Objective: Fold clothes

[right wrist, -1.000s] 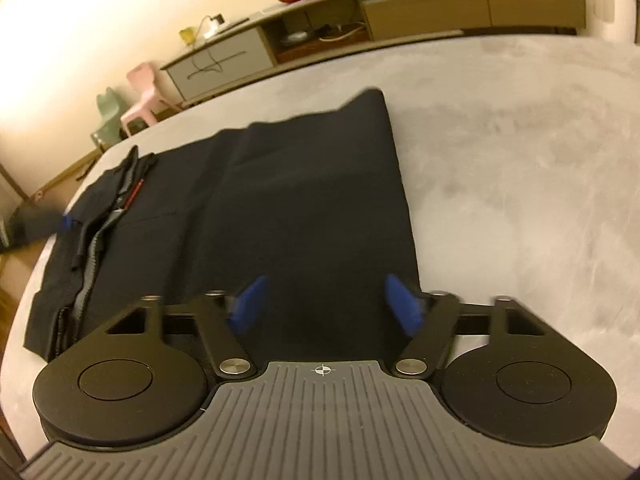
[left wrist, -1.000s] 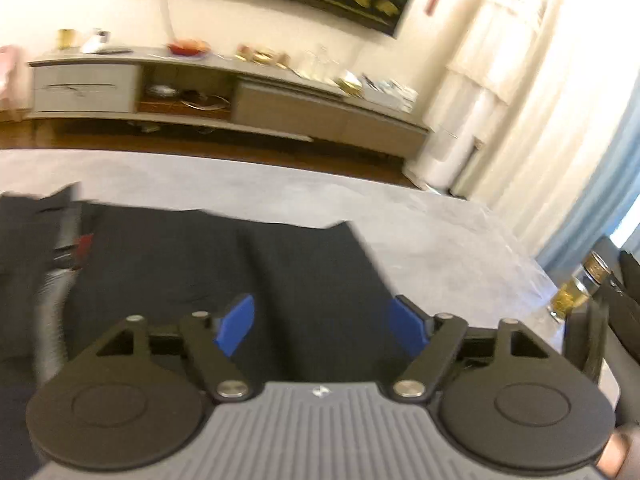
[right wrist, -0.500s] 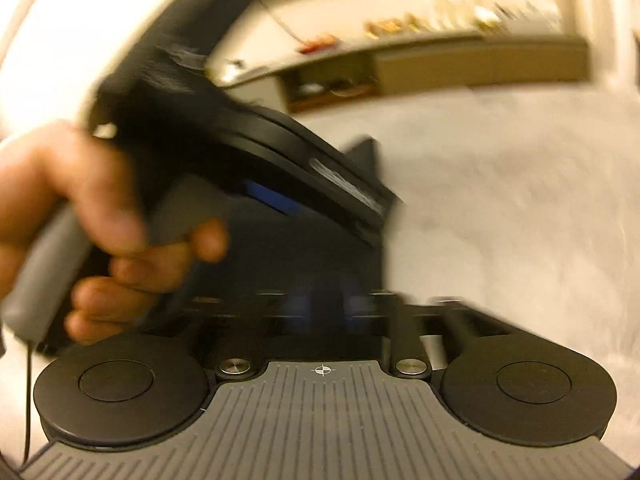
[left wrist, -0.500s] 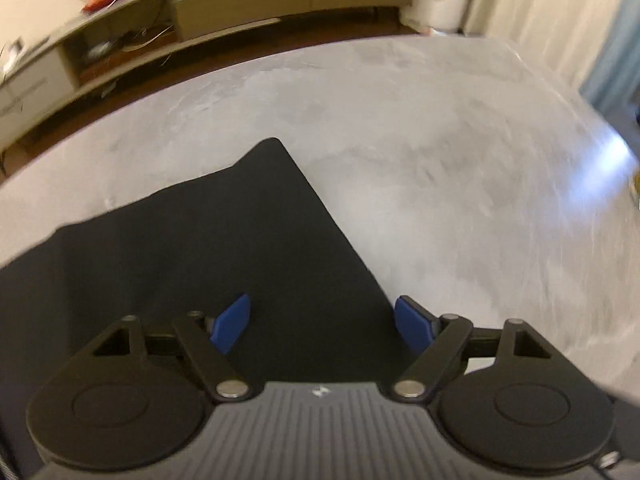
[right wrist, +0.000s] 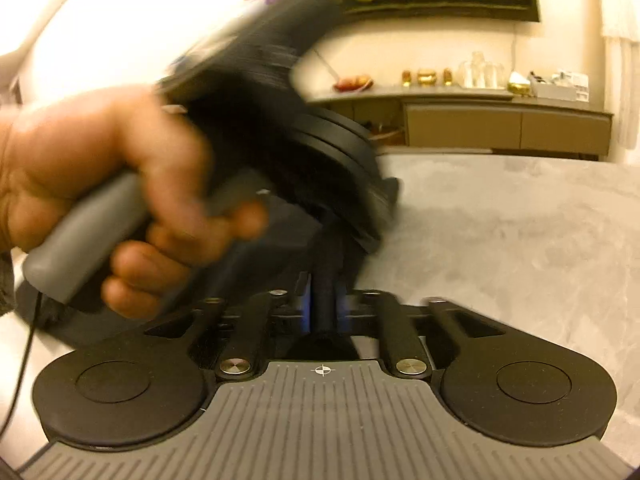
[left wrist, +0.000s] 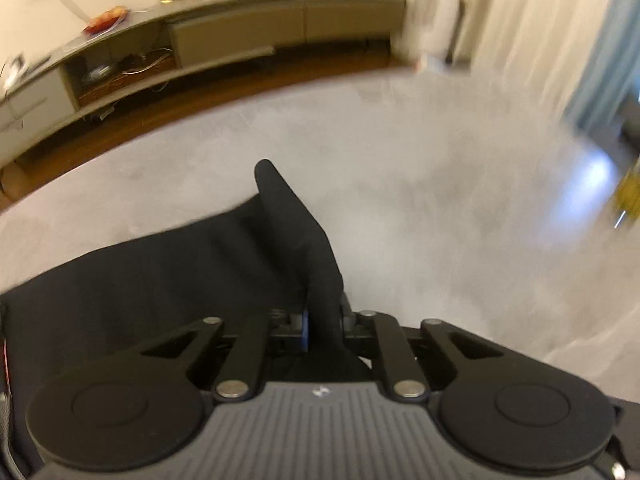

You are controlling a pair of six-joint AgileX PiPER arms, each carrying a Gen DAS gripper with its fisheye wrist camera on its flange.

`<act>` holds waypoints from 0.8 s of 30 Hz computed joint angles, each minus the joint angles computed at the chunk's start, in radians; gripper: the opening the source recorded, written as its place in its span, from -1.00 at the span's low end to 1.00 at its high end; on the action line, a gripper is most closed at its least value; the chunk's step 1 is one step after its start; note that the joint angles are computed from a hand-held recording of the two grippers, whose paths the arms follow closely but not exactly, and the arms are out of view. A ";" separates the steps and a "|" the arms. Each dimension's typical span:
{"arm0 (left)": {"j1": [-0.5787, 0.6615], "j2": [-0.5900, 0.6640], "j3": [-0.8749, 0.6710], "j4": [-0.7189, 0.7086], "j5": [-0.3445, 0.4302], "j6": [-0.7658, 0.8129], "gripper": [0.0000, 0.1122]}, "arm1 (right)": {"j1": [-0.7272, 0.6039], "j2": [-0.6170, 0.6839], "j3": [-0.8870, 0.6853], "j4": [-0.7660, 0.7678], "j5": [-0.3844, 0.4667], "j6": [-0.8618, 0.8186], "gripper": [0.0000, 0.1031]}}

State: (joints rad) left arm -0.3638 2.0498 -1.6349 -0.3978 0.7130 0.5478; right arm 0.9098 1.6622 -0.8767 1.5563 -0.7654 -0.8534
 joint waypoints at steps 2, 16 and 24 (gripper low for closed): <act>0.125 -0.058 0.040 -0.190 0.036 0.143 -0.81 | 0.022 -0.041 0.029 -0.063 -0.011 0.065 -0.06; 0.602 0.036 0.173 -0.455 0.084 0.357 -0.44 | 0.003 0.091 -0.122 -0.033 0.322 -0.024 0.31; 0.594 0.012 0.259 -0.559 0.044 0.492 -0.51 | -0.120 0.192 -0.196 -0.132 0.511 0.125 -0.37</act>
